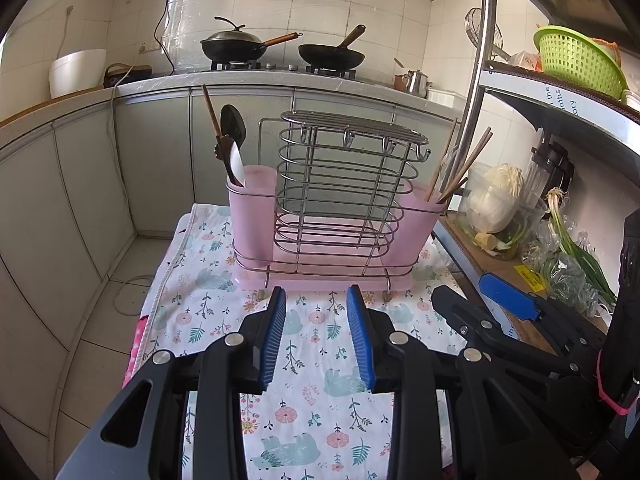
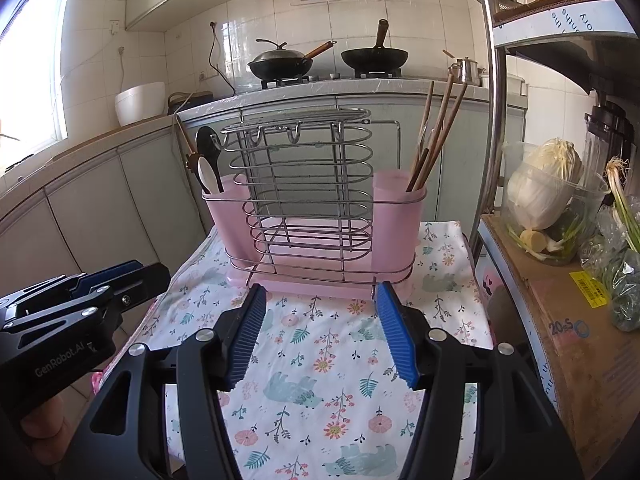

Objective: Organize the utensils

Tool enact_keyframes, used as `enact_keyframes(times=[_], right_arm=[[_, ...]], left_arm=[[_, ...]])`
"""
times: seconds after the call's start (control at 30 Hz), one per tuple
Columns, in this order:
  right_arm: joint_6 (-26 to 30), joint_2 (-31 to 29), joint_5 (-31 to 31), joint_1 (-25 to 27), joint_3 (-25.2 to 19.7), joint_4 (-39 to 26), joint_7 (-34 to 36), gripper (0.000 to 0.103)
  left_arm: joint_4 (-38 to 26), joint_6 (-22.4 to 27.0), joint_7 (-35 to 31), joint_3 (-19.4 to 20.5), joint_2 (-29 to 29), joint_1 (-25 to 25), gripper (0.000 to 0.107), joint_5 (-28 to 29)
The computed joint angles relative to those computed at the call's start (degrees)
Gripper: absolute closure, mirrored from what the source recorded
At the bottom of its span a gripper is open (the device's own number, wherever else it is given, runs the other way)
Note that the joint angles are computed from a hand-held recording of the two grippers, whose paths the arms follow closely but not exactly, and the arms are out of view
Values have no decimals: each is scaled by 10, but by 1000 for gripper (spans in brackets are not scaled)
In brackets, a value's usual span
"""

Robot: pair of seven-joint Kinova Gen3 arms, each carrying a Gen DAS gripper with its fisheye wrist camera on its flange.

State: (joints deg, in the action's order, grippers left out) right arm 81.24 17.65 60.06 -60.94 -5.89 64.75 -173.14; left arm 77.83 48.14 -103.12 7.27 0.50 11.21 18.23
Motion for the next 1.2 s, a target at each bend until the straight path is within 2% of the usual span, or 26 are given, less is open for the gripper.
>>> enact_keyframes(times=[1.2], right_arm=[[-32,-4,-31,29,-1,27,-17,45]], left_arm=[[-9,4,10,5,29,2,77,-16]])
